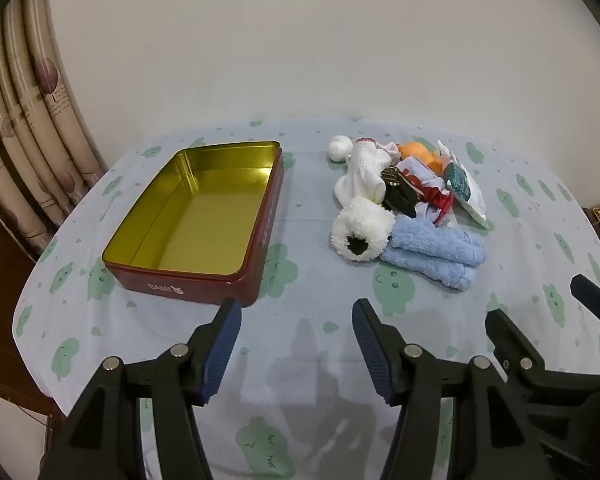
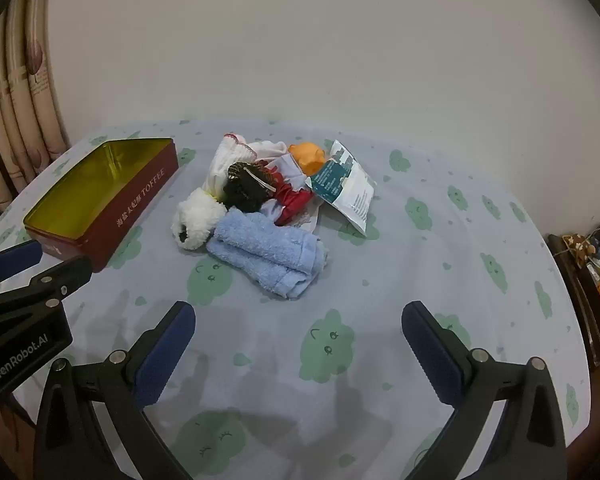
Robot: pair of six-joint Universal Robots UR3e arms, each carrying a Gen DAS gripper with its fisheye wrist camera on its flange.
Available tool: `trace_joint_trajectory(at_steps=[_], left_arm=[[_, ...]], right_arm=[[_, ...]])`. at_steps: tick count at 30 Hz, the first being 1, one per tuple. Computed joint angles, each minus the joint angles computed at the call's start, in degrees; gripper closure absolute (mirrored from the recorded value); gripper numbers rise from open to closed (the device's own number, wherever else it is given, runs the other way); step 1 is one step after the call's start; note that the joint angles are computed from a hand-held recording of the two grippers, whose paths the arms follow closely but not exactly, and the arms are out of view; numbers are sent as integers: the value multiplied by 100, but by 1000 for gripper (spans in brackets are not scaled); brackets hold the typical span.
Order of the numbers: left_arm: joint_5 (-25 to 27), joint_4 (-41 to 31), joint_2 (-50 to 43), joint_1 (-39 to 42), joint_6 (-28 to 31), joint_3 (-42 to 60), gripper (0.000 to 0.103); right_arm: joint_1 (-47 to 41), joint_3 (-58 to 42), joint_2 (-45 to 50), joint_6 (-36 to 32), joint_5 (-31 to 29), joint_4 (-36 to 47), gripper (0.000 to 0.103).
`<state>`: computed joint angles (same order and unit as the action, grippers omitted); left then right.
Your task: Organize soft objects
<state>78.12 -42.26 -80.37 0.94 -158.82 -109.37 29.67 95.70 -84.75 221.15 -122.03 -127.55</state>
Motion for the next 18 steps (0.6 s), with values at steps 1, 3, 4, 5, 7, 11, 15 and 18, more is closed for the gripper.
trace_joint_trajectory(at_steps=[1, 3, 4, 5, 7, 11, 15, 18], left_arm=[[16, -18, -7, -7, -7, 14, 44], [-22, -12, 5, 8, 10, 1, 44], [-25, 13, 18, 12, 5, -15, 44], [-9, 61, 32, 8, -11, -40, 44], [-36, 99, 68, 29, -24, -69, 44], [16, 215, 125, -42, -116, -221, 44], [32, 220, 111, -59, -119, -216, 44], [-7, 127, 75, -12, -97, -133, 44]], right_arm=[[-1, 35, -8, -15, 2, -69, 1], [11, 57, -10, -18, -29, -102, 1], [20, 53, -7, -18, -48, -95, 1], [28, 54, -7, -26, -59, -98, 1], [51, 55, -1, -27, -89, -95, 1], [-7, 103, -56, -28, -6, -106, 1], [-3, 107, -36, -31, -13, -130, 1], [-8, 120, -45, -30, -5, -137, 1]])
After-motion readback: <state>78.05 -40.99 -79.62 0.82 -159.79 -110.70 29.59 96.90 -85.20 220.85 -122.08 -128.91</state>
